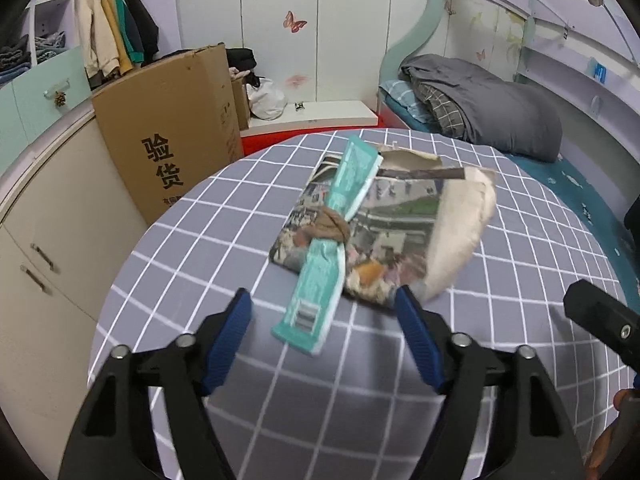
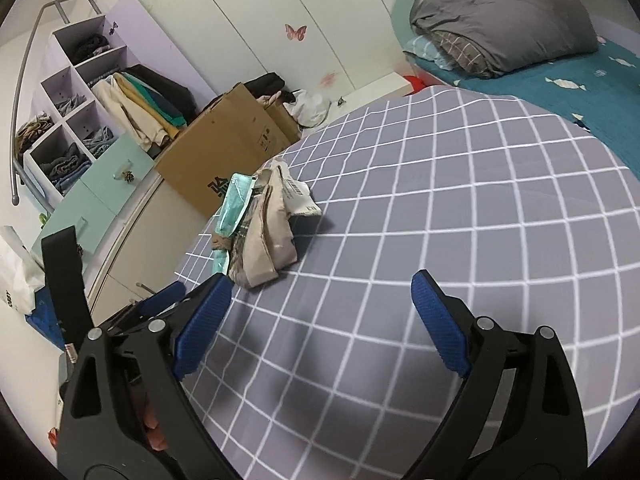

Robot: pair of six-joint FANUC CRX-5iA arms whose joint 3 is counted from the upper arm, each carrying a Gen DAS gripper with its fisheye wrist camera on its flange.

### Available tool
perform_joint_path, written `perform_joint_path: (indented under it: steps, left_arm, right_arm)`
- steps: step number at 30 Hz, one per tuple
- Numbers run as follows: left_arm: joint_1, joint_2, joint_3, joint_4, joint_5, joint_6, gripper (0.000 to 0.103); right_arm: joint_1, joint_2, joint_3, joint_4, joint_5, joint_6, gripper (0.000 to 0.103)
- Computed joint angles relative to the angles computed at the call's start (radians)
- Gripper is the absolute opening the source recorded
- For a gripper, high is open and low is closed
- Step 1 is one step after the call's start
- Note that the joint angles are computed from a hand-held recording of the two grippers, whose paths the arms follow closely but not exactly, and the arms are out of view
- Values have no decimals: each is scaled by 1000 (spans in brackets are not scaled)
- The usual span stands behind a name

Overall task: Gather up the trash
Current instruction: 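Grasp the teal tube by its string with the left tool while the right tool grasps the newspaper bundle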

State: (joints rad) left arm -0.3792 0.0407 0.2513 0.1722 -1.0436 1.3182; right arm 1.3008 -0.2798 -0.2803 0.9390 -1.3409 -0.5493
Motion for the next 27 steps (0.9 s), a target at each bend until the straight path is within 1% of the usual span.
perform_joint_path:
  steps: [2,3,4,5,7,8,10,11,13,15,17,18,21,23,24,25,27]
  left_arm:
    - [11,8,3,26,20,9,67]
    - [23,16,1,68,32,-1,67]
    - [25,23,5,85,35,-7,65]
    - [21,35,21,79,34,-7,64]
    - [3,61,55,48,32,-1,56]
    - [-3,78,73,42,24,1,53]
    - [-6,104,96,44,9,13,42]
    - [-5,112,99,54,7,12,38]
    - [-1,129,105,77,1,-2,23]
    - [-3,122,96,73,24,-8,21]
    - [11,111,75,118,36,-28,20]
    - [15,101,63,122,49,-28,20]
    - [24,66,32,102,86,-11,20]
    - [38,37,5,107,101,1,20]
    - [47,25,-7,114,105,1,20]
    - [57,12,-18,120,106,4,19]
    - [73,-19,-45,131,115,-1,19]
  right_arm:
    - [-18,4,5,-6,16,11,90]
    - [-28,6,9,-10,21,16,90]
    - [-35,9,13,-13,26,23,90]
    - [-47,9,13,-15,38,28,90]
    - [-67,12,16,-22,55,37,90]
    - [-80,14,17,-25,67,35,90]
    - [-104,15,16,-37,94,33,90]
    - [-121,13,13,-48,118,29,90]
    - [-147,12,13,-65,162,36,90]
    - [-171,17,18,-82,196,48,90]
    - [-199,25,25,-96,242,53,90]
    - [-208,29,28,-96,254,56,90]
    - [-230,50,51,-123,281,96,89]
    - [-238,62,67,-155,301,133,74]
    - [-239,67,73,-168,309,147,46]
    - [-236,64,64,-156,330,141,34]
    - [-208,82,89,-135,280,153,27]
